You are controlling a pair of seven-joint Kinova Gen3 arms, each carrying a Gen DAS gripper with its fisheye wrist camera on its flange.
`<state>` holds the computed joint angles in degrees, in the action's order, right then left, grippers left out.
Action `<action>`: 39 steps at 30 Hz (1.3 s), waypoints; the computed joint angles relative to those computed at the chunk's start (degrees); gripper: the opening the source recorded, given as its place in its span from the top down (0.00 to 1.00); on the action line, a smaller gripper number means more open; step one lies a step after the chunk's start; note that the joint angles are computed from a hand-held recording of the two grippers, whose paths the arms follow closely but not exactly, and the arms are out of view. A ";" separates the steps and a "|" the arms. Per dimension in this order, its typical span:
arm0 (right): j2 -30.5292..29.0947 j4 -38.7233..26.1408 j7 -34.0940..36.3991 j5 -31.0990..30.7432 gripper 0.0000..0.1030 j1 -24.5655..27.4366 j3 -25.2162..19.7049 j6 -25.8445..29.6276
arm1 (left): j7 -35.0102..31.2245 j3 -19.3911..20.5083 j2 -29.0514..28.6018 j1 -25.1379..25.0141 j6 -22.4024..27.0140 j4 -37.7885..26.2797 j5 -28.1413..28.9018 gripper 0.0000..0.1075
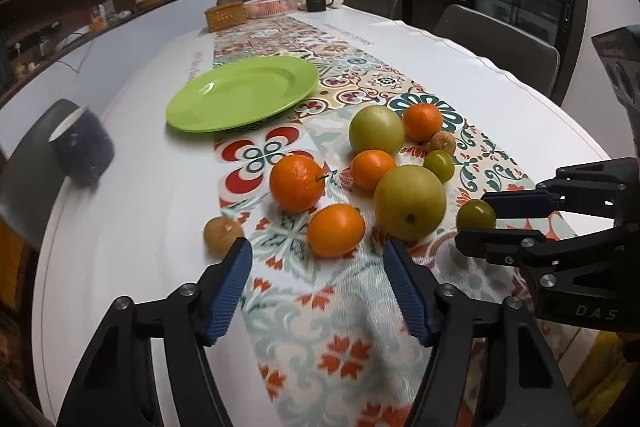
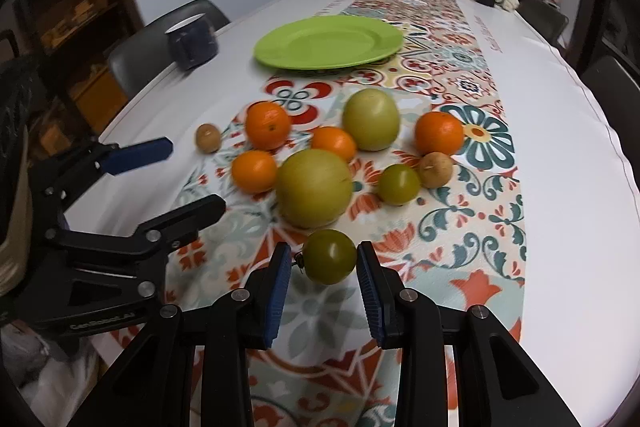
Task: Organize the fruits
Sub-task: 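Grasp a tangerine with the left gripper while the right gripper holds the green fruit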
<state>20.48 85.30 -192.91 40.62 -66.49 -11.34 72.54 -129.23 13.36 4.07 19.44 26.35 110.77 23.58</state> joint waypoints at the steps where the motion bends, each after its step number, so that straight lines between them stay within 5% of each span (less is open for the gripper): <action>1: -0.21 0.33 -0.30 -0.27 0.66 0.32 0.08 -0.41 | 0.63 -0.03 0.85 0.20 0.67 -0.84 -0.72 0.41; 19: -1.89 3.48 -0.87 -1.41 0.66 3.60 -0.23 -3.56 | 5.72 1.45 8.02 0.55 5.81 -7.22 -3.41 0.65; 39: -4.07 4.25 -1.49 4.25 0.66 3.74 -0.65 -3.11 | 14.45 0.02 4.11 2.16 4.98 -8.57 -8.92 0.65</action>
